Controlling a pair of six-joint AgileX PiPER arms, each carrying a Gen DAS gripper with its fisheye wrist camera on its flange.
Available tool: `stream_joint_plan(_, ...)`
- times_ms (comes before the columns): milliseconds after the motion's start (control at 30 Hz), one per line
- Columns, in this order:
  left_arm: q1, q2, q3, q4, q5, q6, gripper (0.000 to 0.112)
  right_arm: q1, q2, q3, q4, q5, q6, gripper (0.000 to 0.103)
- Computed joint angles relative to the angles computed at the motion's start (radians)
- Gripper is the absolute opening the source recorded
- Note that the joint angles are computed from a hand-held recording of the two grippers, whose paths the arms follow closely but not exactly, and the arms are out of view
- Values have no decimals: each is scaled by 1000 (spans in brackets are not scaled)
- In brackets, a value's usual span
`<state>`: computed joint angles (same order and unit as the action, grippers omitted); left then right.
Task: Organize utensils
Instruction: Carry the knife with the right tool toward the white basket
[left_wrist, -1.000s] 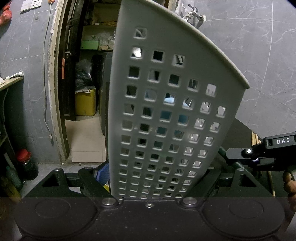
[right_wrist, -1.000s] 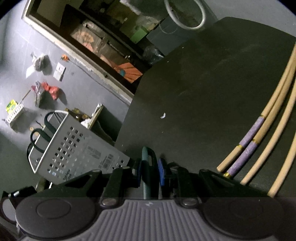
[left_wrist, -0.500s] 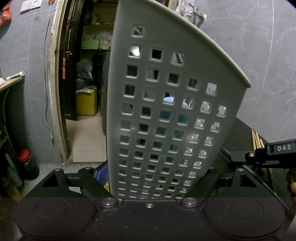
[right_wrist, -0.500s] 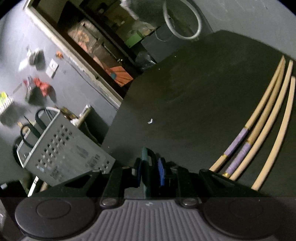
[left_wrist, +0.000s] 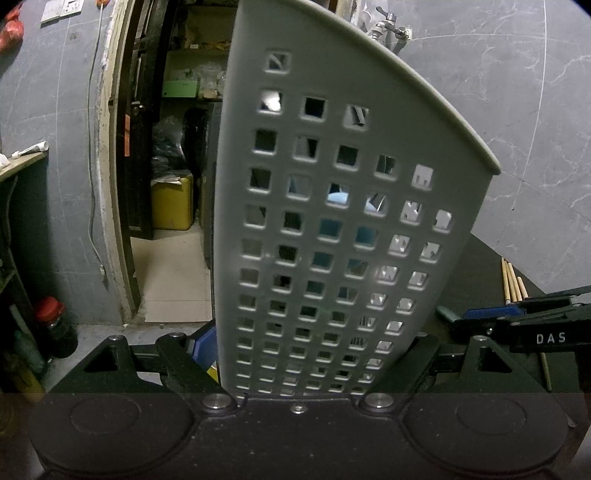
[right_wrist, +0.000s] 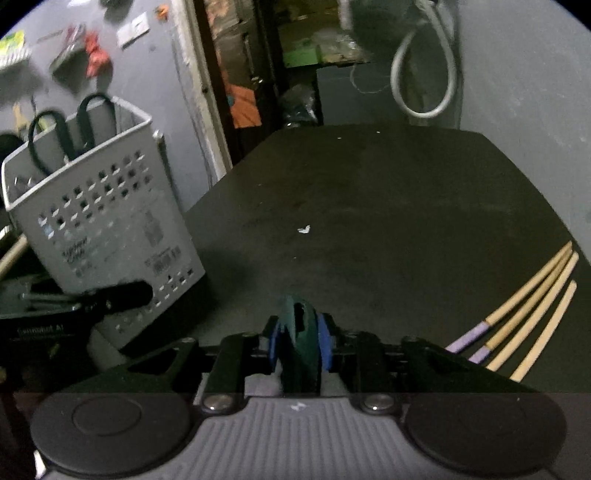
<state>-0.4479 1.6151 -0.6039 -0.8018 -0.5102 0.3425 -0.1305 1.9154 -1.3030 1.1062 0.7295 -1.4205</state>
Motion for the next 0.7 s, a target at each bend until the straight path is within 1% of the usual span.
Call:
stream_joint_plan(67,0,0,0,-1,0,1,84,7,7,-19,-34,3,8,35)
stream_joint_plan(100,-1,0,0,-2,-1,1,84,10,7,-24,-45,11,5,38)
stream_joint_plan(133,-1,0,0,-1,-1,0,84,11,12,-34,-54,14,2,36)
stream_joint_plan(167,0,-1,0,-1,0,1,84,19,12,-33,-57,-9,-3,31)
stream_joint_plan(200,0,0,0,0,0,0,84,27,14,-37,-61,-34,-2,21)
stream_joint_plan(300,2,2,0,11,-1,-10,84,45,27,-80,-127,-41,75,20)
stream_joint_plan(333,3,3,1,16,-1,-15,84,46,38,-103,-142,-16,88,20)
stream_joint_plan(367,8,4,2,31,0,-26,84,33,65,-153,-147,49,119,20)
stream_joint_plan(433,12,4,3,42,2,-36,84,-6,100,-208,-47,141,132,20)
stream_joint_plan(500,14,6,3,49,1,-43,84,-47,110,-211,97,193,74,20)
stream_joint_plan(600,12,3,4,38,0,-31,84,-88,111,-164,318,244,-70,20)
stream_joint_plan(700,13,4,2,34,2,-28,84,-101,96,-74,542,276,-284,20)
